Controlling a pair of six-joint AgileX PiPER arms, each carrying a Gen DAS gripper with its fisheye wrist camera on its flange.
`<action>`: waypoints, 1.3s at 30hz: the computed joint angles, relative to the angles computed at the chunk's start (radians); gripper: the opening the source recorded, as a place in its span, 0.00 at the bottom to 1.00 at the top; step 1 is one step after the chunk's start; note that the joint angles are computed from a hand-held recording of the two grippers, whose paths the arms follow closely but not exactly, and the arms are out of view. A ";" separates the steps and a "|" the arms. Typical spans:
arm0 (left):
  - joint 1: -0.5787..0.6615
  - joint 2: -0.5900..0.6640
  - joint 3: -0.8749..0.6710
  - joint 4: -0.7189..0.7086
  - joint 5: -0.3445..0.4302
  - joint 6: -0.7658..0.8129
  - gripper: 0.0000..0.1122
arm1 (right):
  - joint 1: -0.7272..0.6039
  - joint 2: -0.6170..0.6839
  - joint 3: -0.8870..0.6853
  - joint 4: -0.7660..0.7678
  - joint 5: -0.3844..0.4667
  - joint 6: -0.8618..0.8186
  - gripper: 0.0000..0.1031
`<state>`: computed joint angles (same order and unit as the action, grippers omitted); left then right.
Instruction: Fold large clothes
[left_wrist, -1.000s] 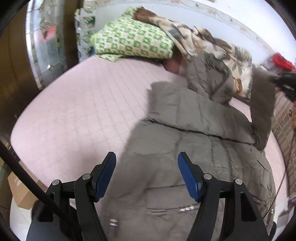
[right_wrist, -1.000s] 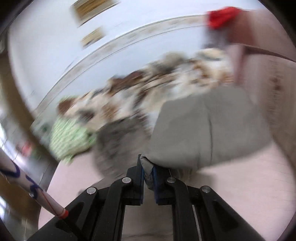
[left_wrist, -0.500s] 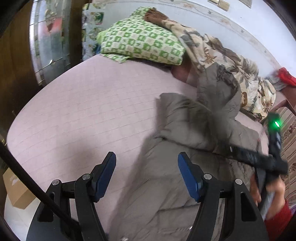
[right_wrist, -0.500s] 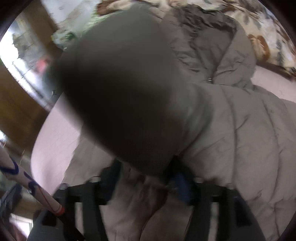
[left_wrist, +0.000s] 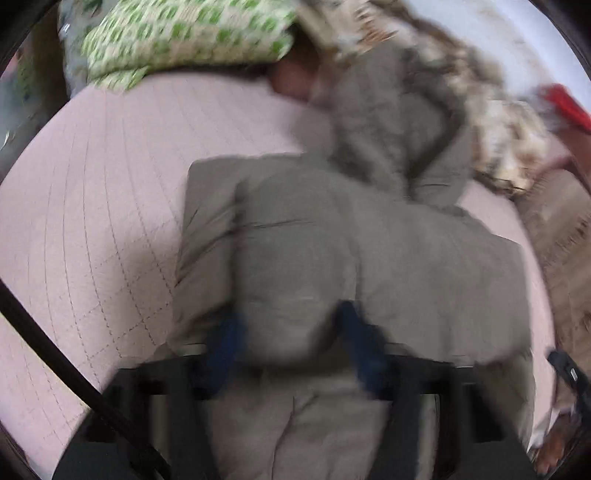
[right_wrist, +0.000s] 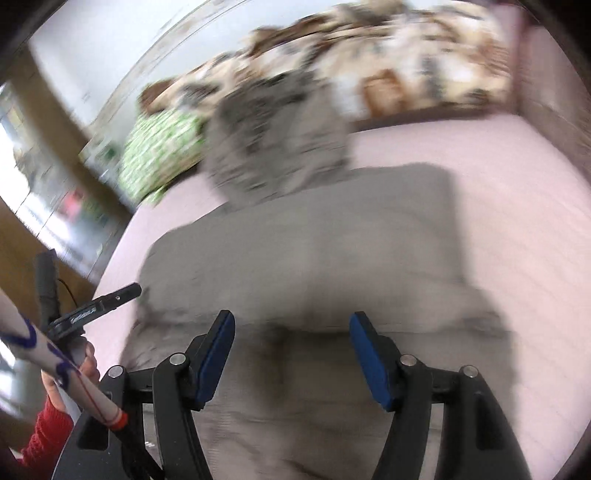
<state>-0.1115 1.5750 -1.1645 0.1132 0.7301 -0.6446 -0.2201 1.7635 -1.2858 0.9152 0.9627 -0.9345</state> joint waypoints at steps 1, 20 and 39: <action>0.007 0.018 -0.023 0.003 0.013 -0.011 0.24 | -0.029 0.018 -0.021 -0.003 0.008 0.009 0.67; 0.423 0.006 0.022 -0.758 -0.068 0.810 0.65 | -0.124 0.397 -0.488 -0.050 0.130 0.292 0.84; 0.094 0.301 -0.353 0.012 0.049 0.210 0.35 | 0.061 0.540 -0.723 -0.222 0.134 0.467 0.41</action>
<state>-0.0174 1.8764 -1.5174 0.1255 0.7790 -0.4348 -0.1594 2.3033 -2.0088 0.6931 1.0965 -0.4675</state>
